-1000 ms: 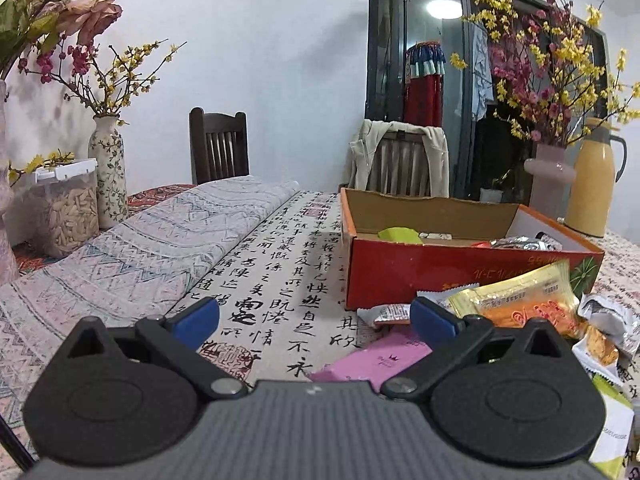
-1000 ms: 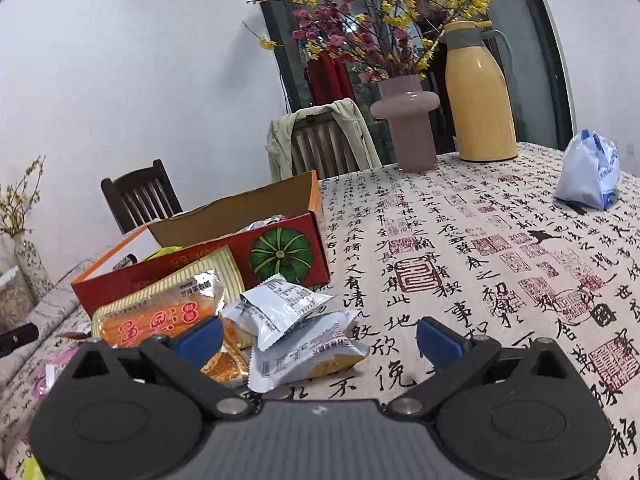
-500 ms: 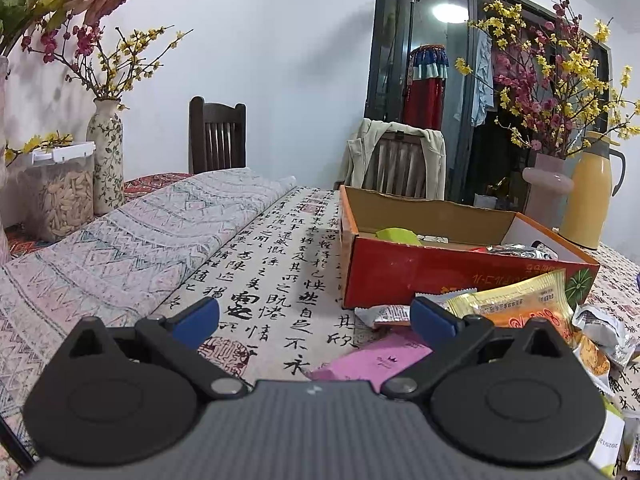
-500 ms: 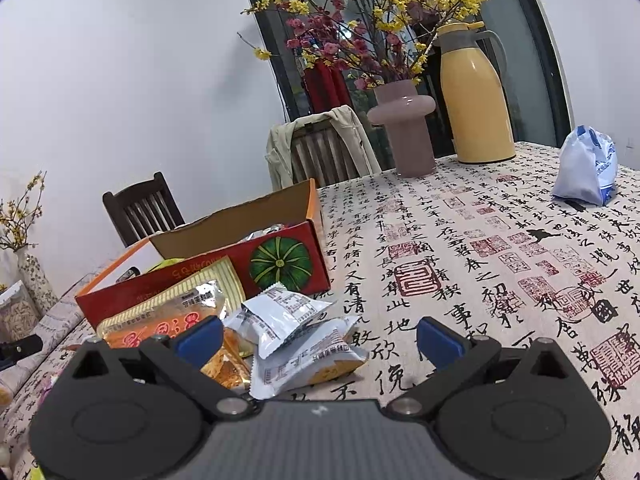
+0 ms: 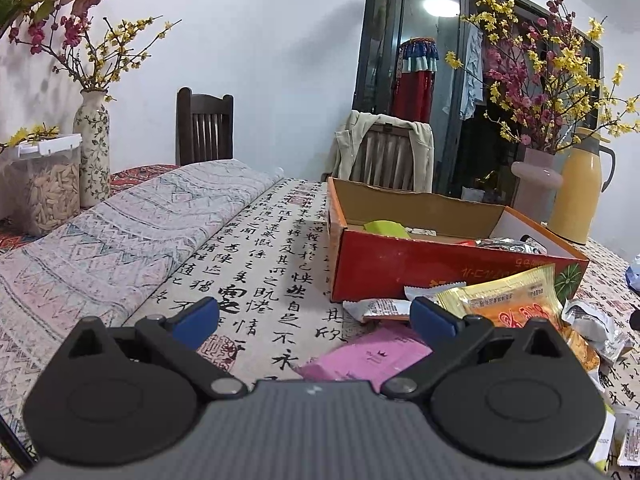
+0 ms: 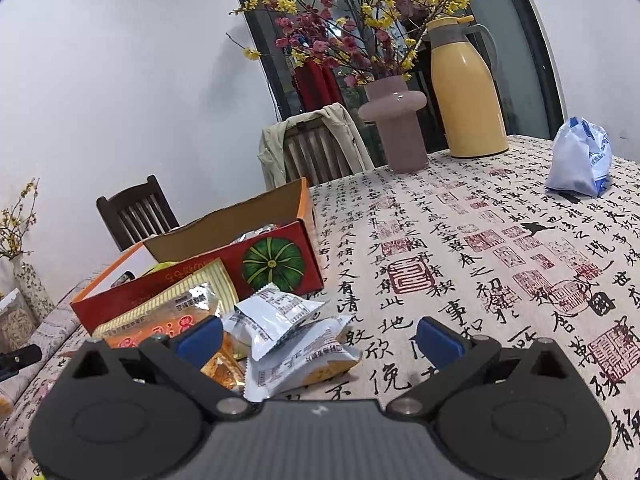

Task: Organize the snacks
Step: 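Move both tools back over the remaining snack pile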

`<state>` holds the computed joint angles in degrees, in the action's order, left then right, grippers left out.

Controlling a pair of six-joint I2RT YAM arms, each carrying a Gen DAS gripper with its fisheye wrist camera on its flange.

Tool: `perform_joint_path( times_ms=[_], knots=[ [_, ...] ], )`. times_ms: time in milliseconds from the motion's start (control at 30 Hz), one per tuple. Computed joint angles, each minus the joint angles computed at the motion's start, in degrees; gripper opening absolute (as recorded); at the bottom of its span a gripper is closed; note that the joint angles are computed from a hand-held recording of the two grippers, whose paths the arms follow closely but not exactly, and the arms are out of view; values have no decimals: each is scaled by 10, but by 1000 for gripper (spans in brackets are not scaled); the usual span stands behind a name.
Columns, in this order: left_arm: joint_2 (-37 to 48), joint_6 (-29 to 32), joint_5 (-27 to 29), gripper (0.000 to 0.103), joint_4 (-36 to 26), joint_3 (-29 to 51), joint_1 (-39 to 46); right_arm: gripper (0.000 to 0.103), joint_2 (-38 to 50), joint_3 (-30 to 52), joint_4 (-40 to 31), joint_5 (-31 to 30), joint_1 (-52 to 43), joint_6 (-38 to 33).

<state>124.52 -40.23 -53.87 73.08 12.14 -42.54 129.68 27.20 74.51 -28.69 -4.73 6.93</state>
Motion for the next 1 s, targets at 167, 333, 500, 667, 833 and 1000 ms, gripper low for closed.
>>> perform_joint_path(
  times_ms=[167, 333, 500, 667, 833, 1000],
  knots=[
    [4, -3, 13, 103, 14, -5, 8, 103, -5, -27, 37, 84, 25, 3],
    [4, -4, 27, 103, 20, -7, 16, 103, -21, -101, 111, 102, 36, -6],
    [3, -8, 24, 103, 13, -5, 15, 103, -49, -169, 138, 139, 88, -44],
    [-1, -11, 25, 103, 3, -3, 15, 103, -72, -191, 86, 191, 159, -43],
    [-1, -11, 25, 103, 2, -3, 16, 102, -51, -206, 104, 280, 231, -37],
    [-3, -13, 24, 103, -3, -2, 16, 90, -22, -217, 133, 321, 266, -23]
  ],
)
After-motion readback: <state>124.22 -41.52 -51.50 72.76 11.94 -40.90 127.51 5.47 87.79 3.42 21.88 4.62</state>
